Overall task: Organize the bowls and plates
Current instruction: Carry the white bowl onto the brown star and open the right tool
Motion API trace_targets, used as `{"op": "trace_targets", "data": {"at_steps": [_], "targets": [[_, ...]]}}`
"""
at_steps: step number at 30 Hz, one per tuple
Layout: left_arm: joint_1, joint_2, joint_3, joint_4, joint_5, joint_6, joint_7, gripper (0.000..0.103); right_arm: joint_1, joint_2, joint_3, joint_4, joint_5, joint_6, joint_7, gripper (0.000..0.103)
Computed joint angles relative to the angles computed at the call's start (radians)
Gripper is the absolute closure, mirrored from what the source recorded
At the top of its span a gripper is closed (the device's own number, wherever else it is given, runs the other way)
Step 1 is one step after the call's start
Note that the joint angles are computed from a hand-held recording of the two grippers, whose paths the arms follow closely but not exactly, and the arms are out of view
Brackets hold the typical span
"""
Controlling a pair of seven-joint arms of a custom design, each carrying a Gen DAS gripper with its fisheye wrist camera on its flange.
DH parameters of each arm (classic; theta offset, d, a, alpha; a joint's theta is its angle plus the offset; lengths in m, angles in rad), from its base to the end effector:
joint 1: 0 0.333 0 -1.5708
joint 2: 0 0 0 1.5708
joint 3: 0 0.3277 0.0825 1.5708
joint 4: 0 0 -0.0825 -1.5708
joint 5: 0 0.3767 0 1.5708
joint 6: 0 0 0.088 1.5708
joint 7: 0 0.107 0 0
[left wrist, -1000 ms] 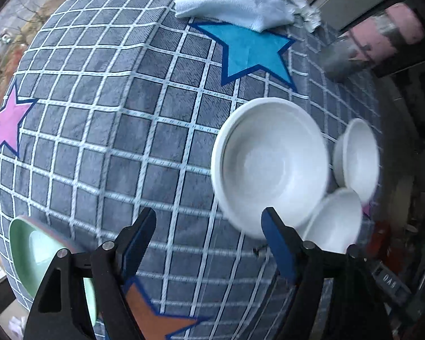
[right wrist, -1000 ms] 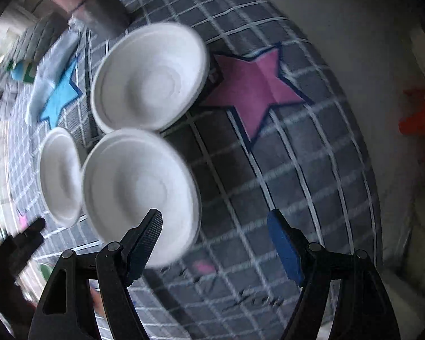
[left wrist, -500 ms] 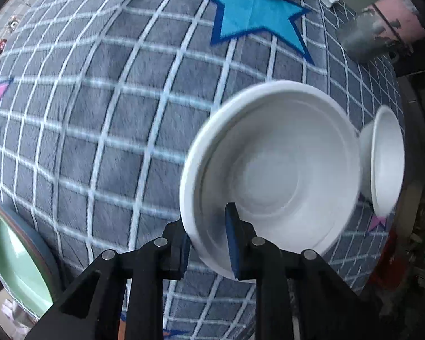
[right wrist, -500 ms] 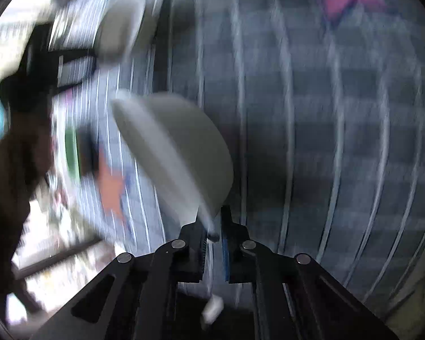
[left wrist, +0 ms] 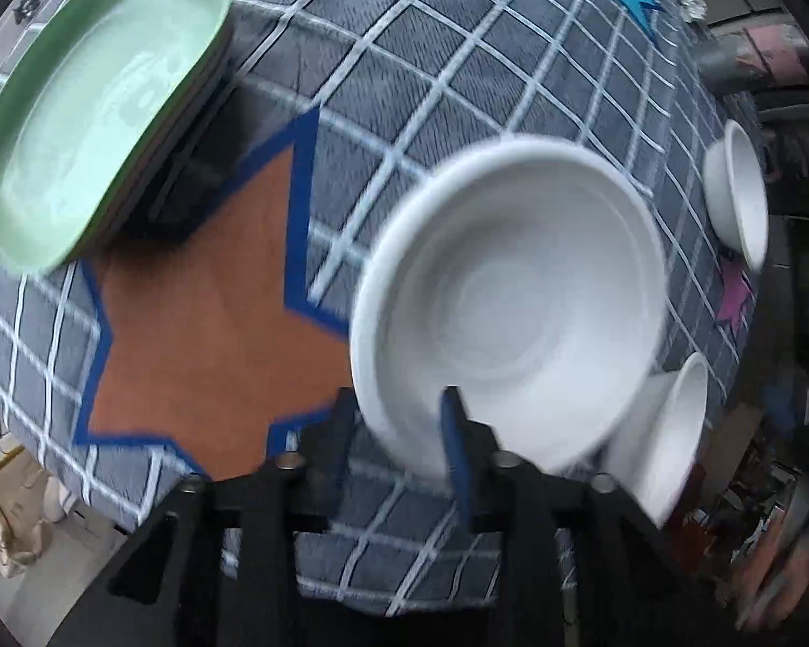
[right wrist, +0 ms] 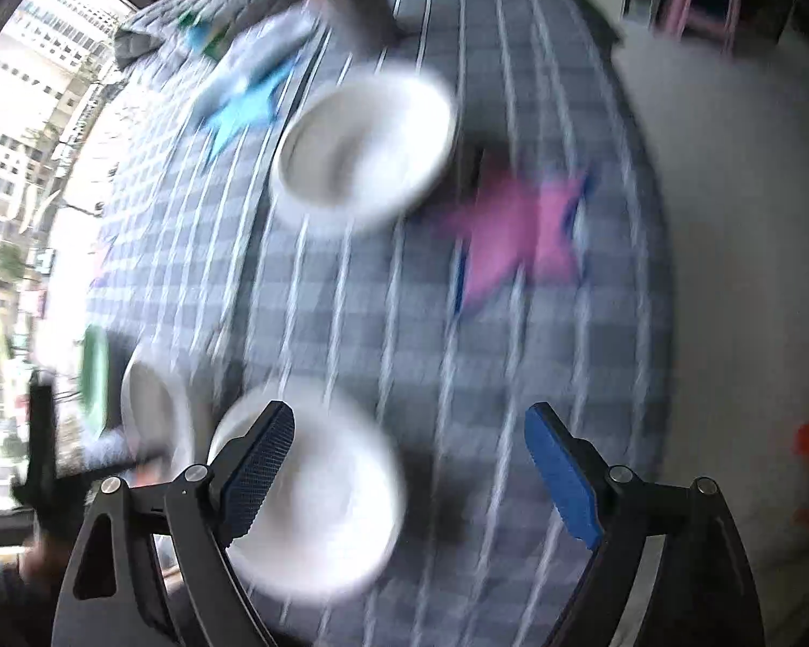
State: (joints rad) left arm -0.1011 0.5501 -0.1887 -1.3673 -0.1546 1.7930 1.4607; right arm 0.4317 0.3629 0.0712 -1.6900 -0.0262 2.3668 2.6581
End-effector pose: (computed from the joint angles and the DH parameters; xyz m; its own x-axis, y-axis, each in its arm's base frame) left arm 0.6724 -0.1865 0.4092 -0.0949 -0.9693 0.2266 -0.9805 0.1304 0.1472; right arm 0.6006 0.3235 0.4345 -0.5077 -0.8164 -0.2752 -0.8184 0.5569 -0.1422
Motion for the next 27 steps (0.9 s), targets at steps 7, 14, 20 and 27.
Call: {"op": "trace_targets", "data": {"at_steps": [7,14,20,27], "targets": [[0.021,-0.184,-0.016,-0.232,-0.064,0.064,0.098,0.047,-0.075,0.200,-0.059,0.220,0.040,-0.054,0.099,0.014],[0.036,-0.224,0.015,-0.234,-0.060,0.038,0.133,0.041,-0.121,0.388,-0.017,0.465,0.104,-0.136,0.003,0.088],[0.053,-0.188,0.020,-0.181,-0.069,0.017,0.119,0.041,-0.133,0.373,0.083,0.404,0.267,-0.038,-0.164,0.092],[0.043,-0.153,0.002,-0.125,-0.063,-0.006,0.175,0.038,-0.069,0.278,0.074,0.275,0.343,0.002,-0.190,0.040]]}}
